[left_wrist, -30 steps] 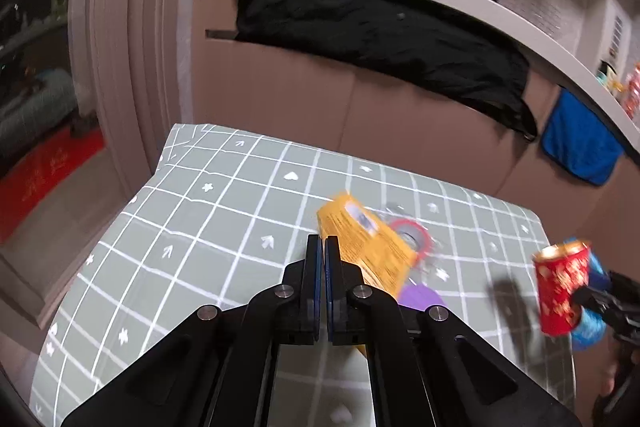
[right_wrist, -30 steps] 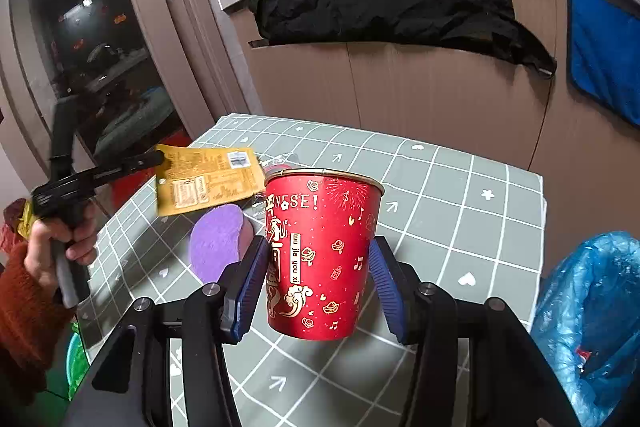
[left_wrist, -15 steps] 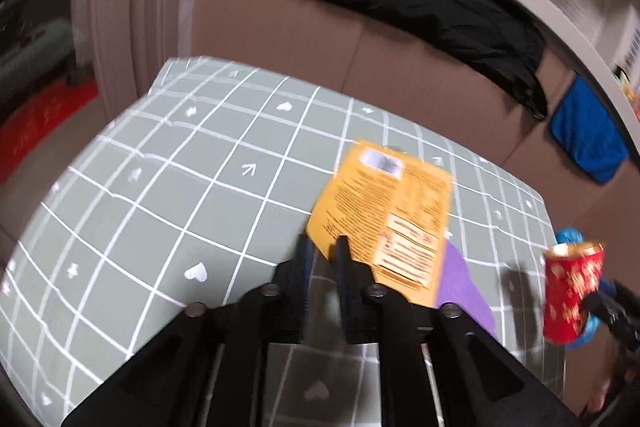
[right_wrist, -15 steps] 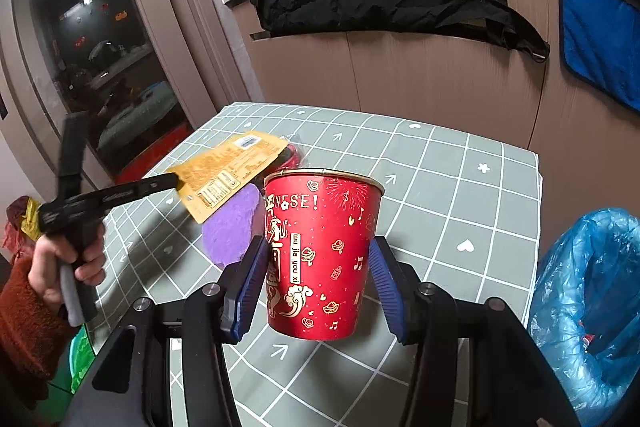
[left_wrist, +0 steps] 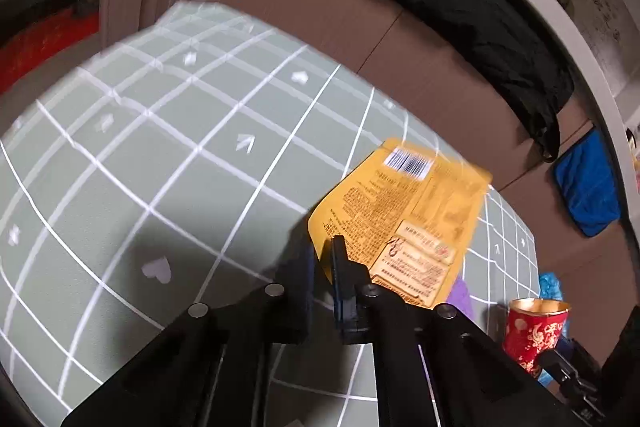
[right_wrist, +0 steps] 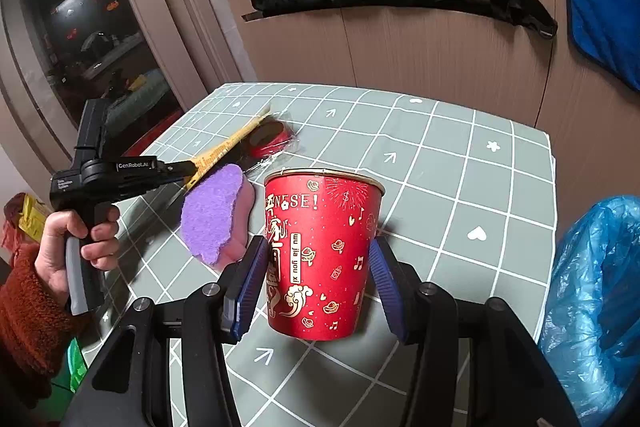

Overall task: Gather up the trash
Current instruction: 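Lift the yellow packet with the left gripper while the right gripper holds the red cup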

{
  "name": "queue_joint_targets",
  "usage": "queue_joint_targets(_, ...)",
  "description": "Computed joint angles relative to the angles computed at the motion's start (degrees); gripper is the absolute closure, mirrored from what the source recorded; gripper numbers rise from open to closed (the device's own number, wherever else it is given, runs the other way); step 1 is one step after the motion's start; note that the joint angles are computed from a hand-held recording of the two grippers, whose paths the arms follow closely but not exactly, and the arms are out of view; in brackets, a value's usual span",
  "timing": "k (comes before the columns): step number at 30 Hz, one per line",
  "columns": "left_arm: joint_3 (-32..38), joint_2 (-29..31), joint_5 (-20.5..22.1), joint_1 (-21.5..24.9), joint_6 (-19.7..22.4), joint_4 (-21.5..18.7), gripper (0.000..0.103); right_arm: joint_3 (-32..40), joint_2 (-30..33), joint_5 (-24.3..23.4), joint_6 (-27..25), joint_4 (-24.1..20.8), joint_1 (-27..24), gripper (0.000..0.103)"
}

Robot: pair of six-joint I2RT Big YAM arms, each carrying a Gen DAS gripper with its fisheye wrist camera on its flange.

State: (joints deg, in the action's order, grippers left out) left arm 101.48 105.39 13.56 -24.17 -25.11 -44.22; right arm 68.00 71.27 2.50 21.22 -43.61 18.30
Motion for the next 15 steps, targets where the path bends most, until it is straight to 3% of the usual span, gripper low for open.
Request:
queue_joint_targets(5, -3.08, -4.68, -4.46, -1.77, 5.56, 5.11, 0.102, 0.2, 0.24, 0.38, -0.25, -0.14, 0.06, 0.054)
queue_joint_targets(15, -7.04, -12.84, -9.19, -6.3, 13.05, 7.23, 0.103, 0.15, -1.82, 2.98, -1.29, 0.35, 0.76, 0.054)
